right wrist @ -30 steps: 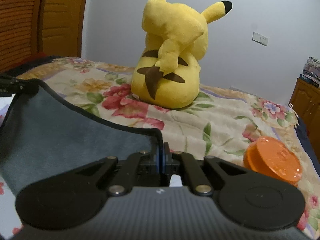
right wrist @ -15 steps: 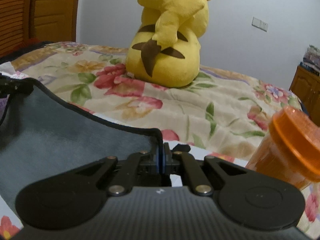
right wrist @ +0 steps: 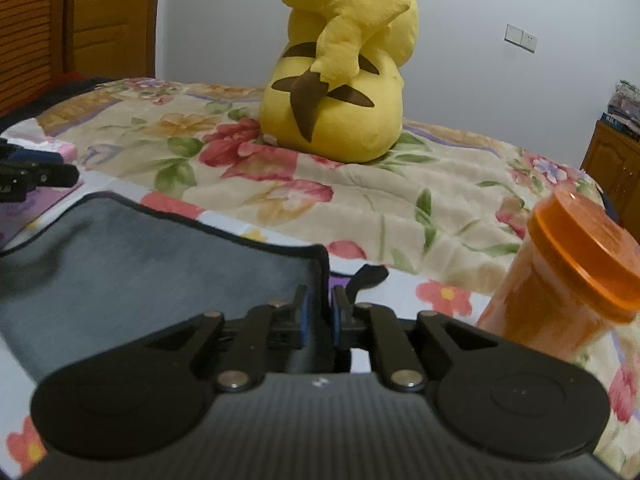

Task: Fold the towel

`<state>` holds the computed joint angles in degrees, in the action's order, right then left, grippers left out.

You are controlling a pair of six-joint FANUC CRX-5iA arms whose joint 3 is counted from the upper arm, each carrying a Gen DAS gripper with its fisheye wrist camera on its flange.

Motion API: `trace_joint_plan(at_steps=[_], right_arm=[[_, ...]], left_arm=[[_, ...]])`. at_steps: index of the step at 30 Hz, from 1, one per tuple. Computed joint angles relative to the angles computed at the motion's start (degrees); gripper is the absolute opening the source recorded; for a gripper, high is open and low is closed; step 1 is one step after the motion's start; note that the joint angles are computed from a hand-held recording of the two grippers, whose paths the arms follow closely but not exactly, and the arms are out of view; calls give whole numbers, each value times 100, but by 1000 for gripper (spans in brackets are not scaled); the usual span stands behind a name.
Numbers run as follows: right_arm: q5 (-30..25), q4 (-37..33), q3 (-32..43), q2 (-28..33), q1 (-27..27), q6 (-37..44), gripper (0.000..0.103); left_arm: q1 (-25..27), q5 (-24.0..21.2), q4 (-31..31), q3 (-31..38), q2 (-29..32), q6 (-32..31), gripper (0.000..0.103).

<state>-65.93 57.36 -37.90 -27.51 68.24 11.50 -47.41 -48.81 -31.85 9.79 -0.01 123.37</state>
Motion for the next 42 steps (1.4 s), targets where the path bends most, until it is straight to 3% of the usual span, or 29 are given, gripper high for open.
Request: trace_joint_plan(at_steps=[8,10,11,17,26,29,33,37,42], right_arm=[[-644,-61,53,-212,747,-374,16],[-820,-35,67,-249,911,-473,42],[-865,-14,69,-277,971,-512,46],[-1314,22,178,-373,1436,-663,47],[-2045,111,380,-373,2293,-1041,65],[-2299,155,456,-362,2597,-1146,68],[-2596,275,531,-363,2991,-1210,85],[-2857,380,601,-328,3278,-1305,103],[-3157,437,635,-313,3611,-1505,103]], left_arm=[[-297,-271,1,4,-192,-126,37],[-369,-347,4,23,-229,-144,38],[-415,-393,-10,37,-247,-139,39],[-689,-685,-141,116,-381,-87,51],[-1093,-1133,-322,269,-578,112,61],[-1278,-1324,-435,326,-643,142,70],[-1547,-1559,-609,337,-753,198,87],[-1825,-1815,-861,374,-819,364,96],[-2097,-2054,-1066,423,-889,621,103]])
